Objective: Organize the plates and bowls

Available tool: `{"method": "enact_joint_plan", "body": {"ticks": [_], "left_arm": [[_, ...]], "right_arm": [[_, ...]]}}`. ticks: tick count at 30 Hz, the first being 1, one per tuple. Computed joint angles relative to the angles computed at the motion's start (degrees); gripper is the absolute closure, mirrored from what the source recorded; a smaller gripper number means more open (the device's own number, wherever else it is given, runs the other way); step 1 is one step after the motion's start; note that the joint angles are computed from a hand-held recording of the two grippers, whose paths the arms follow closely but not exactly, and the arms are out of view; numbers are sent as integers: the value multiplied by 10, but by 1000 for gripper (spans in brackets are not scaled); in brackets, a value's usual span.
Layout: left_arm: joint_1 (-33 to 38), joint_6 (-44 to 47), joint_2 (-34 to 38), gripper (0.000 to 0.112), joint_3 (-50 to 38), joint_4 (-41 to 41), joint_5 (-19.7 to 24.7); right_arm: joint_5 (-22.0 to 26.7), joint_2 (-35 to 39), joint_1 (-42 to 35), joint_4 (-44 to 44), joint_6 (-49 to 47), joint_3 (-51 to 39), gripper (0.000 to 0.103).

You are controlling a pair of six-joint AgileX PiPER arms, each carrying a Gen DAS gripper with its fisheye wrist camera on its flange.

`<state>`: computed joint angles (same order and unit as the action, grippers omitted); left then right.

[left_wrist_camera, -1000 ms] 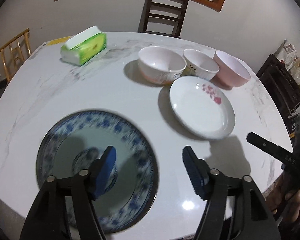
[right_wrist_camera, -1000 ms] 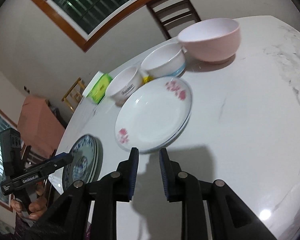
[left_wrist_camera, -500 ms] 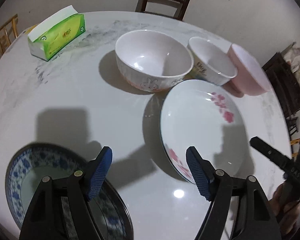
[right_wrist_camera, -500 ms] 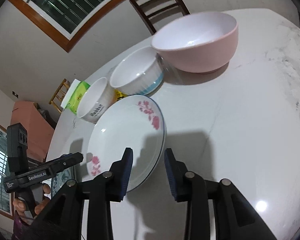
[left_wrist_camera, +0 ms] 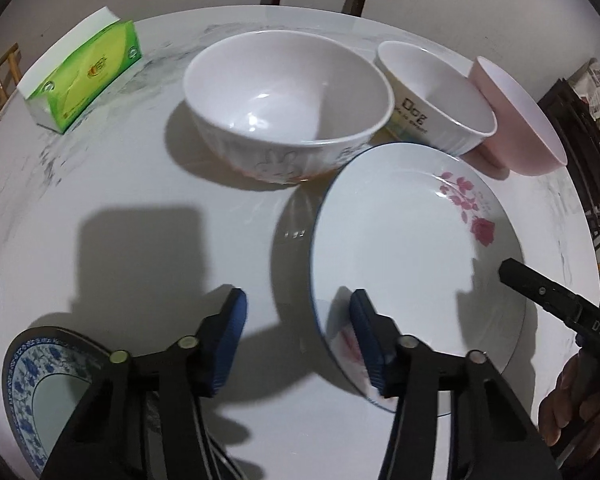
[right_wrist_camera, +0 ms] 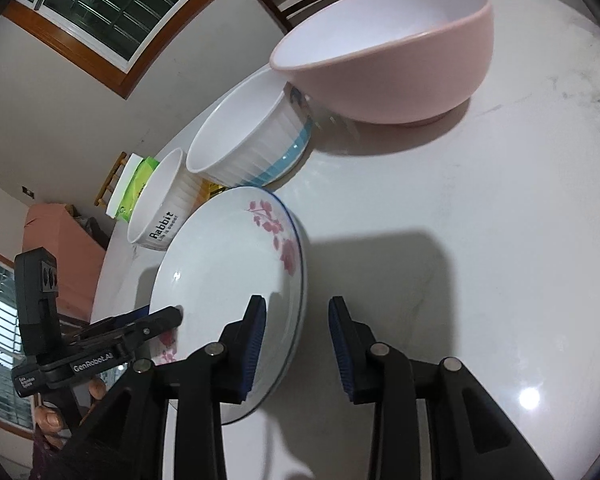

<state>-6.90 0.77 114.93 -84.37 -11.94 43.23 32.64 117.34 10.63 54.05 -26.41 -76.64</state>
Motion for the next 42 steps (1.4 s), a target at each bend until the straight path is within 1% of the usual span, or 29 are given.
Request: {"method": "enact_joint_plan", "body": {"ticks": [1, 2, 3, 4, 5, 9, 11, 15, 21, 26, 32, 34, 36, 42], "left_arm": [[2, 23, 0, 85, 1, -25, 1], [-1, 27, 4, 95, -10, -29, 8], [-7, 12, 4, 94, -11, -11, 5], [-18, -12, 1, 94, -10, 18, 1], [-22, -20, -4, 95, -3, 25, -5], [-18, -10, -29, 99, 26, -15, -5], [-27, -20, -64, 99, 65, -2, -21], [-32, -42, -121, 99, 119, 16, -39], [6, -40, -215, 99, 200, 10, -36], [69, -12, -303, 99, 270, 2, -19], [171, 61, -356, 98, 319, -30, 4], [198, 83, -364, 98, 331, -40, 6], [239, 117, -368, 98, 341, -60, 12], [318, 191, -358, 97, 358, -102, 16]], "right_arm": [[10, 6, 1, -9, 9, -11, 77], [5, 8, 8, -41, 37, -16, 87], [4, 11, 8, -49, 44, -21, 94], [9, 11, 4, -35, 34, -18, 94], [15, 7, -1, -14, 21, -10, 94], [22, -11, -11, 36, -19, 25, 94], [23, -30, -10, 63, -40, 50, 94], [16, -66, 10, 83, -52, 82, 94], [21, -95, 62, 83, -22, 90, 94], [21, -87, 122, 56, 24, 51, 94], [23, -48, 193, -4, 100, -19, 94], [24, -38, 209, -22, 122, -37, 94], [30, -23, 227, -52, 152, -64, 94], [49, 19, 264, -121, 221, -133, 94]]}}
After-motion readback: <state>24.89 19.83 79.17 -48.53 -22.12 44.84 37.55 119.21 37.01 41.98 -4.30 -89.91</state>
